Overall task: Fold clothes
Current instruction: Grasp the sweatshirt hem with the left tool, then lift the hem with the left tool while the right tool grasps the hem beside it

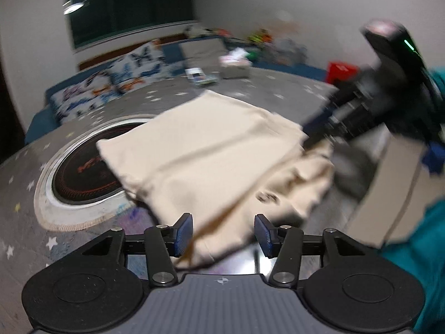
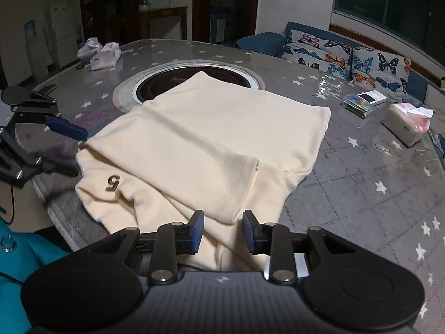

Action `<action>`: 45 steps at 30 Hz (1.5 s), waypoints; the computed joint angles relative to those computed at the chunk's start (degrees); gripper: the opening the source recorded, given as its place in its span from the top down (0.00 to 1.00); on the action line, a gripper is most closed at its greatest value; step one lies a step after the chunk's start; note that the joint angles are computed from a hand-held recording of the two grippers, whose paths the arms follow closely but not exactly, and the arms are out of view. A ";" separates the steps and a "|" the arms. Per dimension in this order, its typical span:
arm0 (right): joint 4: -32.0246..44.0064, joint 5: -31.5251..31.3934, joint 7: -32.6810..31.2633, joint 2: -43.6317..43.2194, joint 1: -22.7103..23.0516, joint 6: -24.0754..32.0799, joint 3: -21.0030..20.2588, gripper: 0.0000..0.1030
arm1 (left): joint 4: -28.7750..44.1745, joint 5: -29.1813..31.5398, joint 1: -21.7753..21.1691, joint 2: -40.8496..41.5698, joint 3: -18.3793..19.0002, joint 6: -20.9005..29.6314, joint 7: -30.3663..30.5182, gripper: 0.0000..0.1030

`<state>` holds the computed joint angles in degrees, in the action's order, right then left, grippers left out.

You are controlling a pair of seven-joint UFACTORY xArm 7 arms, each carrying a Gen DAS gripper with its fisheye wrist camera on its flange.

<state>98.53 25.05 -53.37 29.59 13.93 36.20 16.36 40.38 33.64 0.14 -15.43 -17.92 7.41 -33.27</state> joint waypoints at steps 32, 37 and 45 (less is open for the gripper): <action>4.77 5.40 -13.94 3.06 0.92 3.45 1.13 0.89 | 9.62 30.92 -1.82 8.91 6.19 -2.99 -28.75 0.69; 8.41 5.14 -11.52 4.77 0.53 4.75 1.76 0.89 | 6.54 35.73 -2.42 5.55 5.52 0.68 -30.51 0.52; 6.75 6.58 -10.85 4.20 -0.07 2.28 2.72 0.91 | 5.92 42.38 -3.61 5.58 6.26 4.23 -32.38 0.86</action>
